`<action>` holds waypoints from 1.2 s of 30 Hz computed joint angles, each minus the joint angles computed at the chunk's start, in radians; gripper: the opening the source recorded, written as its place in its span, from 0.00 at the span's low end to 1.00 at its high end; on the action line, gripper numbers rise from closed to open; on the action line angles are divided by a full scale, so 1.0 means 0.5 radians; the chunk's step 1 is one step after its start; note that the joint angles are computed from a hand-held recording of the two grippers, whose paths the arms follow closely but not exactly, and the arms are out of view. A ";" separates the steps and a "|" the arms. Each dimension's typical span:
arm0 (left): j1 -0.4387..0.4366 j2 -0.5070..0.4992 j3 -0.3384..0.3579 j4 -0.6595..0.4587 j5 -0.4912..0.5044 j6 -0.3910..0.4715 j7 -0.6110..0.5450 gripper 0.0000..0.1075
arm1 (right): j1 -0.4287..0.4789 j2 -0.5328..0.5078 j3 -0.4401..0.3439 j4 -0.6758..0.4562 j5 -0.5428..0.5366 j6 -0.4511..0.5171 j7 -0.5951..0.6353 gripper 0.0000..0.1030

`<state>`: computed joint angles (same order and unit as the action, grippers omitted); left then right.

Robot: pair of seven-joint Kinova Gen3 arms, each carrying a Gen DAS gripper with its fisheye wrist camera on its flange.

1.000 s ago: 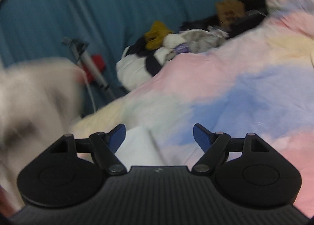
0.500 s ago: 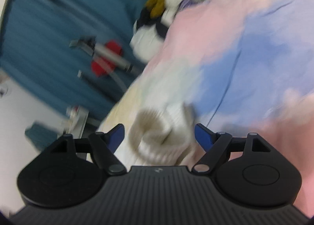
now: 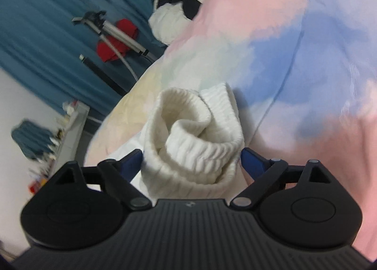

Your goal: Fold clothes

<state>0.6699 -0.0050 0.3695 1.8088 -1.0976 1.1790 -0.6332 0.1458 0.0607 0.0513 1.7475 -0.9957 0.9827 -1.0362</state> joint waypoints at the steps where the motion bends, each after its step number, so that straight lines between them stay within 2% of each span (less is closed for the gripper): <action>1: -0.002 -0.021 -0.003 0.011 0.014 -0.016 -0.005 0.15 | -0.046 -0.038 0.008 0.030 0.029 -0.081 0.028 0.89; 3: 0.000 -0.048 0.017 0.031 0.022 -0.013 0.007 0.14 | -0.049 -0.120 -0.035 0.132 -0.005 -0.244 0.133 0.81; 5: 0.034 -0.082 0.072 0.046 0.044 0.030 0.045 0.13 | -0.053 -0.202 -0.067 0.233 -0.073 -0.395 0.242 0.57; 6: 0.046 -0.106 0.094 0.054 0.063 0.041 0.055 0.13 | -0.088 -0.236 -0.028 0.274 -0.144 -0.433 0.324 0.56; 7: 0.050 -0.134 0.112 0.063 0.088 0.041 0.057 0.13 | -0.147 -0.267 0.048 0.304 -0.225 -0.437 0.399 0.45; 9: 0.036 -0.206 0.133 0.084 0.156 0.004 0.033 0.12 | -0.185 -0.301 0.151 0.339 -0.338 -0.389 0.473 0.42; 10: 0.015 -0.234 0.131 0.083 0.212 -0.038 -0.001 0.13 | -0.165 -0.302 0.147 0.351 -0.346 -0.393 0.466 0.42; 12: -0.039 -0.263 0.112 0.068 0.333 -0.124 -0.089 0.14 | -0.179 -0.297 0.168 0.354 -0.269 -0.417 0.356 0.42; 13: -0.063 -0.274 0.114 0.062 0.387 -0.151 -0.106 0.15 | -0.147 -0.269 0.127 0.347 -0.190 -0.435 0.275 0.42; 16: -0.141 -0.322 0.120 0.049 0.519 -0.204 -0.124 0.17 | -0.108 -0.188 0.092 0.324 -0.044 -0.408 0.094 0.48; 19: -0.227 -0.444 0.034 0.046 0.722 -0.335 -0.163 0.23 | -0.047 -0.135 0.168 0.286 -0.143 -0.190 0.089 0.53; 21: -0.271 -0.539 -0.052 0.045 0.885 -0.424 -0.179 0.34 | 0.004 -0.129 0.171 0.256 -0.162 -0.071 0.069 0.58; 23: -0.310 -0.649 -0.124 0.069 1.020 -0.516 -0.168 0.53 | 0.026 -0.144 0.156 0.218 -0.099 -0.018 0.000 0.69; 24: -0.332 -0.715 -0.165 0.093 1.081 -0.581 -0.146 0.58 | 0.028 -0.150 0.149 0.199 -0.062 0.004 -0.030 0.72; 25: -0.359 -0.787 -0.201 0.120 1.141 -0.640 -0.108 0.70 | 0.026 -0.153 0.140 0.183 -0.026 0.029 -0.053 0.82; 26: -0.391 -0.851 -0.242 0.150 1.195 -0.705 -0.072 0.78 | 0.022 -0.156 0.133 0.167 0.009 0.054 -0.076 0.84; 29: -0.528 -1.005 -0.351 0.233 1.350 -0.860 0.052 0.85 | -0.009 -0.127 0.099 0.108 0.128 0.139 -0.127 0.83; 32: -0.668 -1.002 -0.440 0.232 1.535 -0.810 0.120 0.87 | -0.079 -0.122 0.031 0.101 0.292 0.049 -0.198 0.84; 35: -0.745 -0.939 -0.543 0.222 1.718 -0.737 0.104 0.87 | -0.097 -0.065 -0.009 0.118 0.292 -0.028 -0.180 1.00; 36: -0.755 -0.922 -0.583 0.228 1.779 -0.733 0.082 0.86 | -0.108 -0.035 0.008 0.133 0.232 -0.037 -0.126 1.00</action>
<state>0.2923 -0.4660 0.0779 1.9227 -0.2084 0.8123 -0.5922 0.0916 0.0432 0.0554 1.8139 -0.8797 0.9643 -1.0994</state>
